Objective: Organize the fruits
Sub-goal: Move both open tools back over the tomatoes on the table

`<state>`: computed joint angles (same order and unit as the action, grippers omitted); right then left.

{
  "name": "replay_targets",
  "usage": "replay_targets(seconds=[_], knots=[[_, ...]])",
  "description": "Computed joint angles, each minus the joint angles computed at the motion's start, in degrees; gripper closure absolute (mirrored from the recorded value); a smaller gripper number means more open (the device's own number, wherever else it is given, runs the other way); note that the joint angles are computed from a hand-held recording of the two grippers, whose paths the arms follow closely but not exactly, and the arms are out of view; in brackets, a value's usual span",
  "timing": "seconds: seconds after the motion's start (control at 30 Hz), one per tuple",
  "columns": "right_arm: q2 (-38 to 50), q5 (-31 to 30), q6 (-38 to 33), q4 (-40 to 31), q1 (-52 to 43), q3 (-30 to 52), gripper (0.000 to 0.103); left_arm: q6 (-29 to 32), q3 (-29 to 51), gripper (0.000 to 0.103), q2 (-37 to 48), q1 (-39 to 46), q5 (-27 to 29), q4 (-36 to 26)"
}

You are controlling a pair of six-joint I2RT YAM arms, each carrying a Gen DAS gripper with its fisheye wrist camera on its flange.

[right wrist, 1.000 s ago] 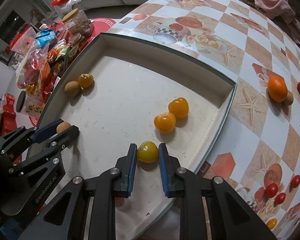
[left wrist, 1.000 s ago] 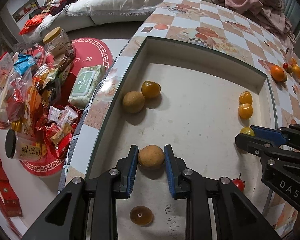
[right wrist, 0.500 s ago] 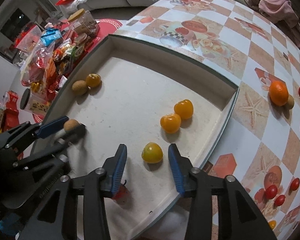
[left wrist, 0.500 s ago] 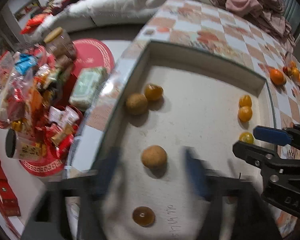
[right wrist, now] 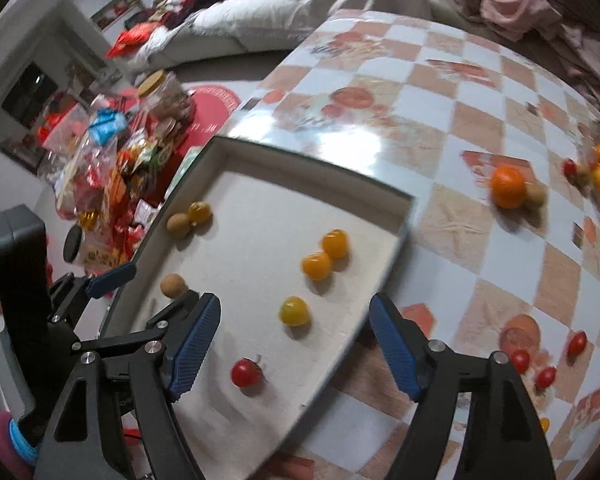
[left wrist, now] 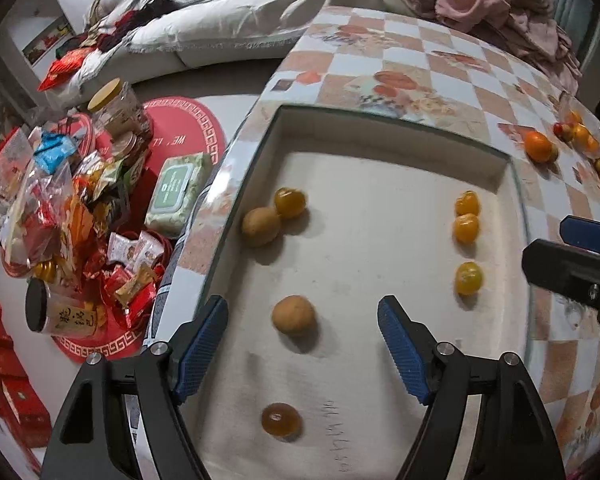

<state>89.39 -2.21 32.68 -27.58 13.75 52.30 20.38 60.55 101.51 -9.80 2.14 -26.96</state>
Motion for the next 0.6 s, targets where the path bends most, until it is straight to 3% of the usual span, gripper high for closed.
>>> replay_targets(seconds=[0.27,0.6], knots=[[-15.74,2.36,0.05,-5.87,-10.03,-12.24,0.023,-1.25,-0.09,0.025,-4.6,-8.38,1.23,-3.07],[-33.47,4.22,-7.13,-16.36,-29.16,-25.92,0.023,-4.65,1.7,0.025,-5.82,-22.79,3.68,-6.0]])
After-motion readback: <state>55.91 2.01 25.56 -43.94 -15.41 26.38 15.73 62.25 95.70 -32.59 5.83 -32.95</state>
